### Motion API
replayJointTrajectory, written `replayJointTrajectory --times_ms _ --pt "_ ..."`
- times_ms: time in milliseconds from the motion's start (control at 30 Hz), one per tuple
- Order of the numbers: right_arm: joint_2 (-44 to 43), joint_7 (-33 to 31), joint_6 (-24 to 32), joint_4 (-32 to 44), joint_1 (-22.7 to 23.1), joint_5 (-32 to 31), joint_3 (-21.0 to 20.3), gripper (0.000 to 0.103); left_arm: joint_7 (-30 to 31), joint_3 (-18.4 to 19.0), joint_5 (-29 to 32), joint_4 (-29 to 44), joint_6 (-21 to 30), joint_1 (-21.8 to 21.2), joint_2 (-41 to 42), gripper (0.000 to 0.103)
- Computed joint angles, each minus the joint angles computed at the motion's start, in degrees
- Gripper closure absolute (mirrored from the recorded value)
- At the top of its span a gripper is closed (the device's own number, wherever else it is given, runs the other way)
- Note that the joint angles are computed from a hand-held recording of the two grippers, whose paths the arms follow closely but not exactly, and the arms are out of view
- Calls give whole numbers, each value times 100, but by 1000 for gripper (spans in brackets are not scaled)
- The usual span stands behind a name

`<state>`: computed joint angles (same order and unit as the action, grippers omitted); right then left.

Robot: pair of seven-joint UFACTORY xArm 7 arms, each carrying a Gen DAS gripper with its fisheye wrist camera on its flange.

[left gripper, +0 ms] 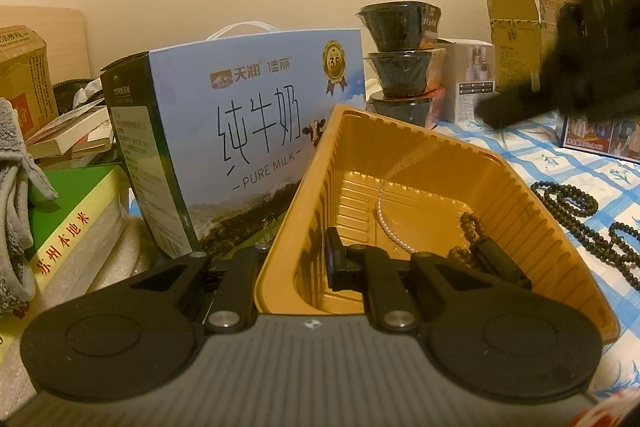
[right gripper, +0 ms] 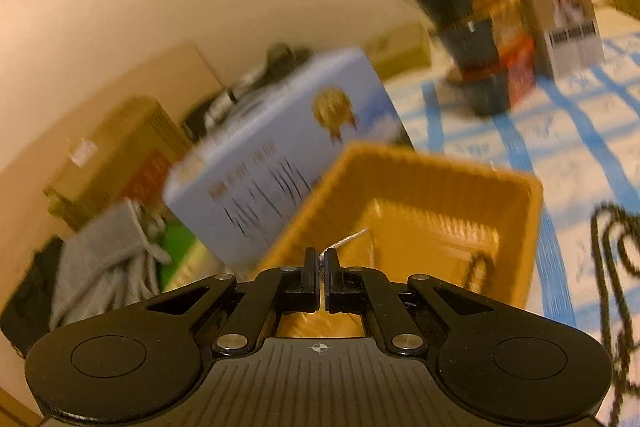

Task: Organize jewelry
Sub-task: 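Lift the pearl strand, carry it into the tray, open the right tool, then return the right tool to the pile and grasp the dark bead strand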

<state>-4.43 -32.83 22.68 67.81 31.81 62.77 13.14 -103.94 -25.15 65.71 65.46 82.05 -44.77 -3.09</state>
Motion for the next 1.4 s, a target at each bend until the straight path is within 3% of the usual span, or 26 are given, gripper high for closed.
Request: replayJointTrajectory --times_ms 100,167,233,967,1200,1400 --pt "-39 294 61 -211 -28 -310 13 83 -9 -4 -6 -2 13 -7 2 90" --pt "-128 290 46 -375 -8 -226 -6 59 -21 -2 -8 -7 13 -8 2 90" --pt "-236 385 27 -531 8 -280 -20 54 -18 0 -10 -3 23 -10 9 90" --pt "-1813 2060 -489 -2377 283 -1493 -677 48 29 -3 -26 8 87 -26 23 90" --pt "-2191 2863 -583 -2910 -12 -2392 -771 48 46 2 -32 36 128 -50 42 90" --pt "-2402 3494 -565 -3260 -472 -3566 -691 48 51 10 -35 37 130 -59 42 89"
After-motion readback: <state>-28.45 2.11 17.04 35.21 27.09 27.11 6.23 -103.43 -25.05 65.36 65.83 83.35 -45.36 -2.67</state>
